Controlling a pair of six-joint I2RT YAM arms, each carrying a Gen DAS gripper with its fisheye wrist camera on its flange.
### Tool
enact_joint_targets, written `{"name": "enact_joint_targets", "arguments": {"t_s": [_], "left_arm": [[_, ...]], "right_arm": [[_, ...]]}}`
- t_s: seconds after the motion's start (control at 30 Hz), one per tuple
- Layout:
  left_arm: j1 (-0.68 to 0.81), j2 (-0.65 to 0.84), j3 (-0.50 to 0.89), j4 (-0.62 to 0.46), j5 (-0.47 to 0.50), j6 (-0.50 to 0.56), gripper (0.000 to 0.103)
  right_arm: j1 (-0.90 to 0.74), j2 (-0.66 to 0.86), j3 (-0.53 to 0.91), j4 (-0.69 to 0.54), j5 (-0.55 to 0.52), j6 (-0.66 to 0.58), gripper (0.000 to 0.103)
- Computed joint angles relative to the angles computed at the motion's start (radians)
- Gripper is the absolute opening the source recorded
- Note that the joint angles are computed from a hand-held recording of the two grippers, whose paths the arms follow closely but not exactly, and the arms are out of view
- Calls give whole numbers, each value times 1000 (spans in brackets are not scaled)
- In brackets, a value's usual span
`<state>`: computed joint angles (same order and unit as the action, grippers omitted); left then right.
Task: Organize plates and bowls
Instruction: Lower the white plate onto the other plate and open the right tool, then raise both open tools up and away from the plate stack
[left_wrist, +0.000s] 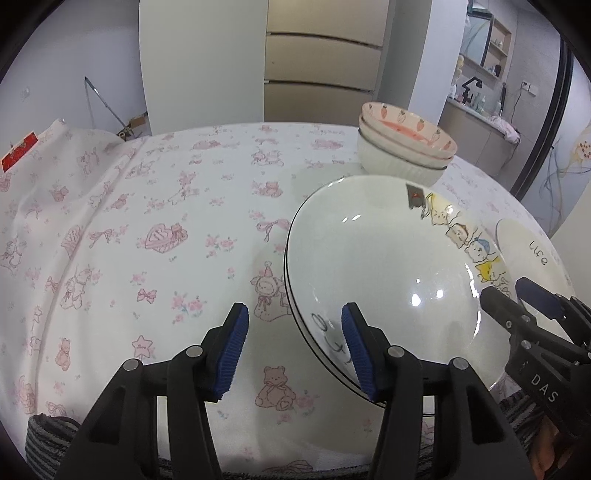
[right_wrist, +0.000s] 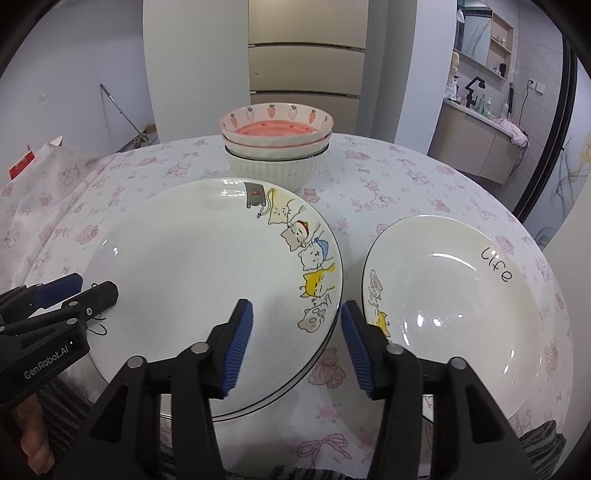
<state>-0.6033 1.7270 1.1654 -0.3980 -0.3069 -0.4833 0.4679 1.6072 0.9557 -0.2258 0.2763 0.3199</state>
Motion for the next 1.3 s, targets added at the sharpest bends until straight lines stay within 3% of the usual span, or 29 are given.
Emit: {"name": "enact_joint_targets", "arguments": {"t_s": [0.17,0.27,0.33,0.4,0.47,0.57,0.67,0.8,0.93,1.0,1.07,1.17,1.23,1.3], "left_arm": [[-37,-97,-90,120,-59,36,57],[-50,-172,-163,221,-87,55,68],[-68,-222,-209,285,-120,75,69],[-105,-276,-262,370,-192,116,77],[-129,-311,-302,446,-253,150,89],[-157,-379,-393,611,-313,204,90],[-162,-412,-431,683,-324,228,103],[-183,-435,-455,754,-356,292,103],[-180,-469,-461,745,-265,309,103],[-187,-465,-431,697,-304,269,103],[-184,-485,-455,747,-289,256,103],[-215,-509,-467,789,-356,300,103],[-237,-522,-449,777,-365,322,103],[-244,-529,-414,720,-323,294,103]], "right_arm": [[9,-55,-50,74,37,-12,81],[11,-106,-94,140,69,-25,85],[19,-146,-126,195,115,-42,96],[40,-188,-172,277,203,-70,101],[65,-234,-225,372,283,-115,103],[81,-307,-294,484,341,-159,103],[71,-384,-384,629,340,-171,103],[52,-450,-456,757,364,-216,103],[6,-522,-506,816,286,-288,103],[-41,-571,-521,801,177,-289,103],[-93,-631,-530,754,83,-246,103],[-105,-709,-579,783,121,-199,103],[-123,-768,-576,719,113,-185,103],[-180,-831,-558,620,-3,-162,103]]}}
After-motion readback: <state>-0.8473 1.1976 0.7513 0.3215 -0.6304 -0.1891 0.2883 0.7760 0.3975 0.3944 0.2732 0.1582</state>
